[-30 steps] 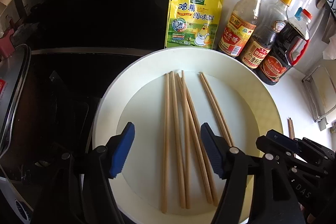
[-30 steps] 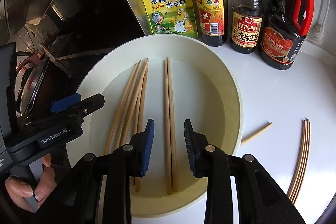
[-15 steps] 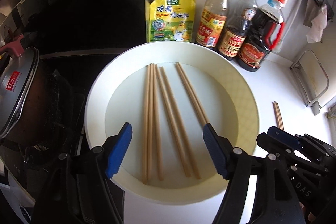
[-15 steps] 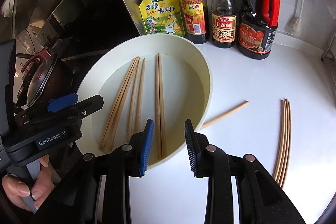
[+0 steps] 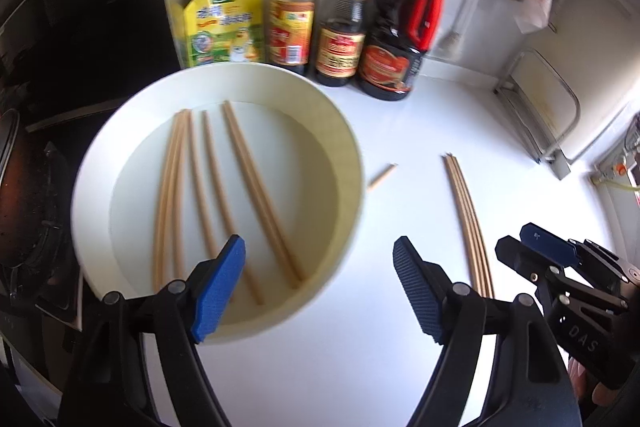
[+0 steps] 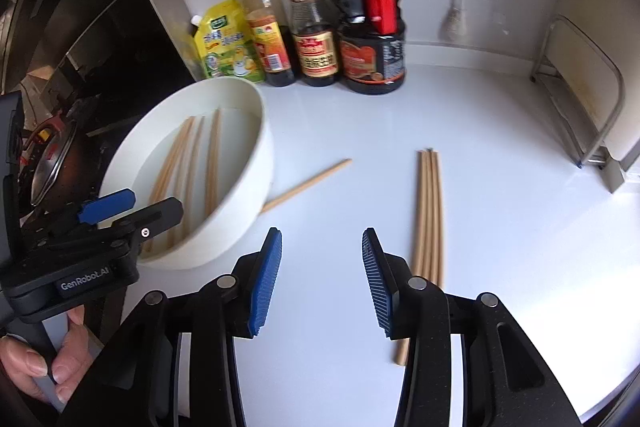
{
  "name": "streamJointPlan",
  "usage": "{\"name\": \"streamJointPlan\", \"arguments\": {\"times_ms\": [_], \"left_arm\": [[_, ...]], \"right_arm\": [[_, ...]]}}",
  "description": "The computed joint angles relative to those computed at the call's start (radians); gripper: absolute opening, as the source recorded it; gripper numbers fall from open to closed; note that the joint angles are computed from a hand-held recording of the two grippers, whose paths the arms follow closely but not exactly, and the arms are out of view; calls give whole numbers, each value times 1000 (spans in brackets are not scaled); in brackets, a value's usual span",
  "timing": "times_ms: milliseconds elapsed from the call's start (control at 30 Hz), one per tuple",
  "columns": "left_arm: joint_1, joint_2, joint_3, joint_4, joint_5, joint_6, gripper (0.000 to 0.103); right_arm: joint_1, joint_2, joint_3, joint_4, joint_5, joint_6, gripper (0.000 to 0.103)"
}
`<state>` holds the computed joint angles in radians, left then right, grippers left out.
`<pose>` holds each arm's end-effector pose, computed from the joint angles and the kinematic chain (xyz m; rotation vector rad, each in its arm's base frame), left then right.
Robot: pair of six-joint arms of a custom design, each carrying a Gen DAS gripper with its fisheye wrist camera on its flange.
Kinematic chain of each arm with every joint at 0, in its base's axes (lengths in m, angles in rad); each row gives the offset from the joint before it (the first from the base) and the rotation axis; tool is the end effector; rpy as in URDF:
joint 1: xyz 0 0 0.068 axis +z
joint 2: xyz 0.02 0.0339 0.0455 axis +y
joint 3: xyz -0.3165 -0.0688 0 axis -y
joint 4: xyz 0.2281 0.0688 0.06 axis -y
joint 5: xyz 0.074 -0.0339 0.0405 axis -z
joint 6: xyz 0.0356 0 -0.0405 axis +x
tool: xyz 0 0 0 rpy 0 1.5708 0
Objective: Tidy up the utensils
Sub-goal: 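Move both open tools back toward the remaining chopsticks, then slide one chopstick out of the row with each tool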
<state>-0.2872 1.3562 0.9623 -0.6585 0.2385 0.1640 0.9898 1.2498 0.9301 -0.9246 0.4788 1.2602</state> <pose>0.2279 -0.0761 0.2963 0.6665 2.5323 -0.3557 0.1177 0.1493 0.2991 0.4490 2.5338 0.1115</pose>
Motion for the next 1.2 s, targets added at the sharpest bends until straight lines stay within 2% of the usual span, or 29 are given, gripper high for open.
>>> {"name": "streamJointPlan", "arguments": {"times_ms": [133, 300, 433, 733, 1000, 1200], "left_arm": [[-117, -19, -31, 21, -28, -80, 76], [-263, -13, -63, 69, -91, -178, 78], [-345, 4, -104, 120, -129, -234, 78], [-440, 57, -195, 230, -196, -314, 78], [-466, 97, -224, 281, -234, -353, 78], [-476, 103, -230, 292, -244, -369, 78]], "right_arm": [[28, -87, -81, -85, 8, 86, 40], [20, -189, -197, -103, -24, 128, 40], [-34, -226, -284, -42, -48, 66, 40], [-177, -218, -436, 187, -104, -135, 40], [-219, -188, -509, 306, -116, -185, 40], [-207, -177, -509, 319, -114, -200, 40]]}}
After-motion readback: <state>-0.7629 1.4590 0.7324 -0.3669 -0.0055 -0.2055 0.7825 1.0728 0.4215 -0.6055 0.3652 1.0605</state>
